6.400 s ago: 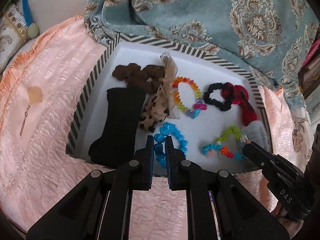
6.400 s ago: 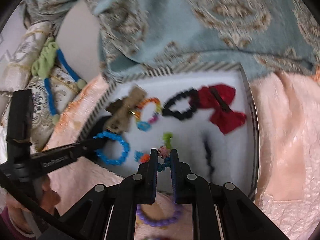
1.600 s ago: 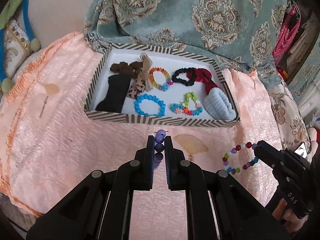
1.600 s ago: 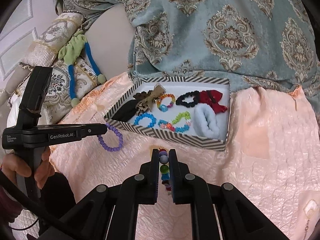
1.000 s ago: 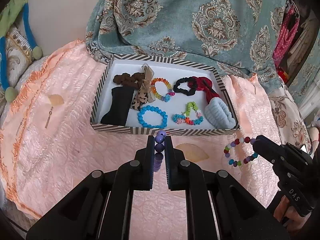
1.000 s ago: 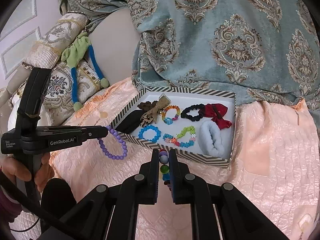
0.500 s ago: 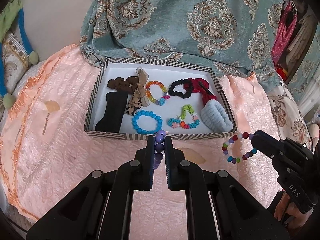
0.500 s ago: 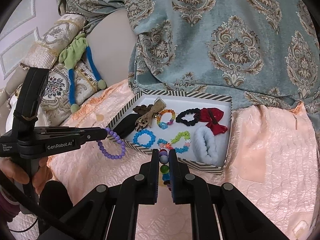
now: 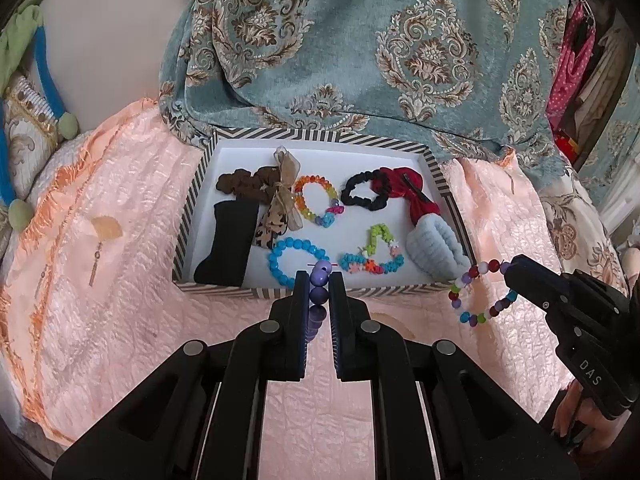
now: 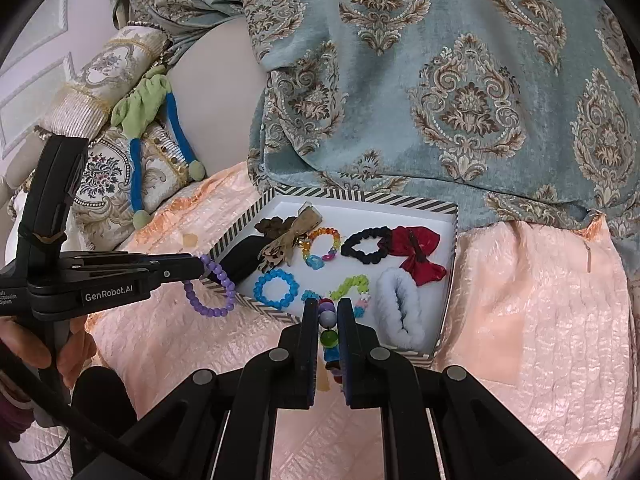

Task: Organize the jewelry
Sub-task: 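Carry both bracelets into the tray and open both tools to release them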

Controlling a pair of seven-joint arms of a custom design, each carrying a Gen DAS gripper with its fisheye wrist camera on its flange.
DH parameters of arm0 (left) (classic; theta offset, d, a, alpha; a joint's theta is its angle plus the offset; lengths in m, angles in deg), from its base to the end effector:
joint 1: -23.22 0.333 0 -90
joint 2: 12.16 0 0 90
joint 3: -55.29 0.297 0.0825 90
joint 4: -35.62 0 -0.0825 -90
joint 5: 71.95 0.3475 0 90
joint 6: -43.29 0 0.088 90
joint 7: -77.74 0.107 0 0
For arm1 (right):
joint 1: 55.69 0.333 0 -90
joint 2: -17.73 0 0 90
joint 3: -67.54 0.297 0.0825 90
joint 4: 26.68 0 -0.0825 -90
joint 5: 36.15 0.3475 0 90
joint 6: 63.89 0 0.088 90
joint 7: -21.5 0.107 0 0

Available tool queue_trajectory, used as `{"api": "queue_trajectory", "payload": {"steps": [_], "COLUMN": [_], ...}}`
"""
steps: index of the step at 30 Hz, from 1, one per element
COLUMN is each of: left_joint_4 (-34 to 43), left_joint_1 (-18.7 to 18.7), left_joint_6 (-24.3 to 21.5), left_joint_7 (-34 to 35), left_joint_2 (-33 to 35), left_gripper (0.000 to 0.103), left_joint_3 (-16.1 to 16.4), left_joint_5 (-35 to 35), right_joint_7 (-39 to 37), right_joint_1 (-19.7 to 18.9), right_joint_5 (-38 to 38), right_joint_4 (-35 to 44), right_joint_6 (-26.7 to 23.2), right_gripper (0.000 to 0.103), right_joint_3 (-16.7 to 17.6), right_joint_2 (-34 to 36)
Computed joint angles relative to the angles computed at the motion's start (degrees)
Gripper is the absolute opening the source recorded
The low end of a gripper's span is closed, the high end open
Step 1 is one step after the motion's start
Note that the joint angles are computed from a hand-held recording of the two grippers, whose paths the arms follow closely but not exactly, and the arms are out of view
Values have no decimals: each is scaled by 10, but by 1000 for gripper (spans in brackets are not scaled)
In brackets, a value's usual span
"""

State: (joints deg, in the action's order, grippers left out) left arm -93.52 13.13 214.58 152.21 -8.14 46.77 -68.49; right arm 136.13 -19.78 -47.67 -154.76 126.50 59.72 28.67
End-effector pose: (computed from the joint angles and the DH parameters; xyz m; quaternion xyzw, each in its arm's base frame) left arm 0.5185 -0.1780 0.4165 -0.6318 0.7028 -0.2846 0.1613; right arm 0.4864 0.2871 0.4017 -0.7231 0.5386 -0.1733 0.3962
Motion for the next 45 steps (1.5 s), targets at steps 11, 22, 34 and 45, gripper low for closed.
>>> {"api": "queue_trajectory", "payload": {"steps": [11,22,34,45], "left_joint_4": [51,119,289,562], "left_joint_1": [-21,-35,-19,-42], "left_joint_6": [-8,-31,-85,-176], "left_joint_7": [-53,-52,14,10], "left_joint_2": [43,93,205,390], "left_gripper": [8,8,8,8], "left_joint_3": [29,47,25,55], "left_joint_5": [69,74,-5,-36], "right_joint_7": [21,8,-42,-101], "right_joint_1": [-101,-183,-197,-218], "right_joint_5": [-33,-35,-5,84], "right_joint_4": [51,126,281,540], "right_joint_6": [-28,-66,-141,-228], "right_gripper": [8,8,8,9], "right_joint_3": [90,169,182,216], "right_joint_2": [33,80,177,347]}}
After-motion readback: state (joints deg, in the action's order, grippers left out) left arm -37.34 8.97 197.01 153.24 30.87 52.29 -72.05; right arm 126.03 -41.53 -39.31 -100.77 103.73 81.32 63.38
